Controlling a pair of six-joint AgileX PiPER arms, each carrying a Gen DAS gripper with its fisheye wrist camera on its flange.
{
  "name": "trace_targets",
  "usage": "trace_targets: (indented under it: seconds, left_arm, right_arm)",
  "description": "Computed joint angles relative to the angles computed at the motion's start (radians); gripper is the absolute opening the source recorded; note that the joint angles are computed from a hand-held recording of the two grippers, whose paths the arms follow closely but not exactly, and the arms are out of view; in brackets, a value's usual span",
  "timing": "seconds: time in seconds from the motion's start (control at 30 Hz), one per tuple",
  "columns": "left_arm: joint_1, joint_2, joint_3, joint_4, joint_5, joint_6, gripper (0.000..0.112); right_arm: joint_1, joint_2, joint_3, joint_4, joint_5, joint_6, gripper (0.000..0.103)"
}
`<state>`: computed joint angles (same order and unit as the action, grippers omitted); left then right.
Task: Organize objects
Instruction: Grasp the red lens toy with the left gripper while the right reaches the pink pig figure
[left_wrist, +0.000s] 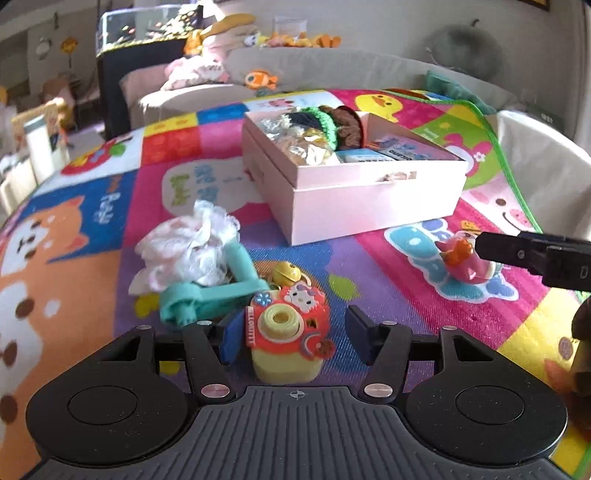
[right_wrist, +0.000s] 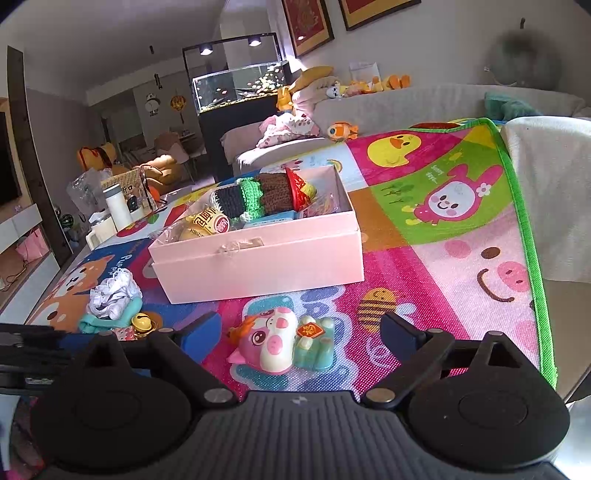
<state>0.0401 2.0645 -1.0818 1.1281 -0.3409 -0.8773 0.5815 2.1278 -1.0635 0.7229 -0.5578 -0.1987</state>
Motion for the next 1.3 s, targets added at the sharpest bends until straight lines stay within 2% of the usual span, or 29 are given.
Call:
trace_targets:
  seconds: [0.1,0.17,0.27,0.37,0.6,0.67,0.73,0.77,0.83,0.93,0.97,1.0,1.03,1.13,1.3]
  left_arm:
    - [0.024,-0.007,0.015,0.1,-0.055,-0.014,0.058]
    - [0.037,-0.018,0.048,0.077,-0.083,0.075,0.056]
    - [0.061,-0.025,0.073,0.105,-0.126,0.076,0.054]
    - [0.061,-0.026,0.072,0.099,-0.127,0.057,0.054]
    - [0.023,-0.043,0.104,-0.039,-0.08,0.147,0.053]
    - [0.036,-0.064,0.125,0.077,-0.109,0.078,0.053]
    - [0.065,-0.083,0.143,0.252,-0.18,-0.004,0.053]
    - [0.074,-0.089,0.155,0.293,-0.207,-0.009,0.053]
    - [0.075,-0.105,0.197,0.256,-0.223,0.062,0.053]
    - [0.065,-0.098,0.202,0.194,-0.215,0.078,0.053]
    - [0.061,-0.096,0.199,0.184,-0.209,0.063,0.053]
    - [0.057,-0.098,0.199,0.173,-0.203,0.054,0.053]
    - [0.053,-0.1,0.202,0.161,-0.197,0.059,0.053]
    - [0.035,-0.109,0.224,0.088,-0.176,0.136,0.053]
    - [0.033,-0.115,0.237,0.051,-0.17,0.164,0.053]
  right_arm:
    - [0.001,-0.001,0.003,-0.004,-0.004,0.006,0.096]
    - [0.0,-0.001,0.004,-0.009,-0.004,0.01,0.096]
    - [0.001,-0.002,0.006,-0.007,-0.008,0.011,0.097]
    - [0.001,-0.001,0.007,-0.01,-0.01,0.013,0.098]
    - [-0.005,-0.002,0.006,-0.036,0.005,0.027,0.099]
    - [-0.01,-0.001,0.0,-0.069,0.026,0.038,0.099]
    - [-0.005,0.002,-0.007,-0.058,0.033,0.014,0.099]
    - [-0.003,0.002,-0.008,-0.054,0.034,0.005,0.099]
    - [-0.001,0.007,-0.026,-0.03,0.055,-0.034,0.098]
    - [-0.012,0.02,-0.073,0.027,0.132,-0.114,0.089]
    - [-0.02,0.026,-0.095,0.047,0.167,-0.143,0.081]
    - [-0.026,0.033,-0.119,0.09,0.201,-0.19,0.069]
    - [-0.027,0.04,-0.138,0.144,0.22,-0.247,0.068]
    - [0.003,0.032,-0.142,0.291,0.186,-0.409,0.065]
    - [0.043,-0.082,-0.029,0.259,0.205,-0.408,0.065]
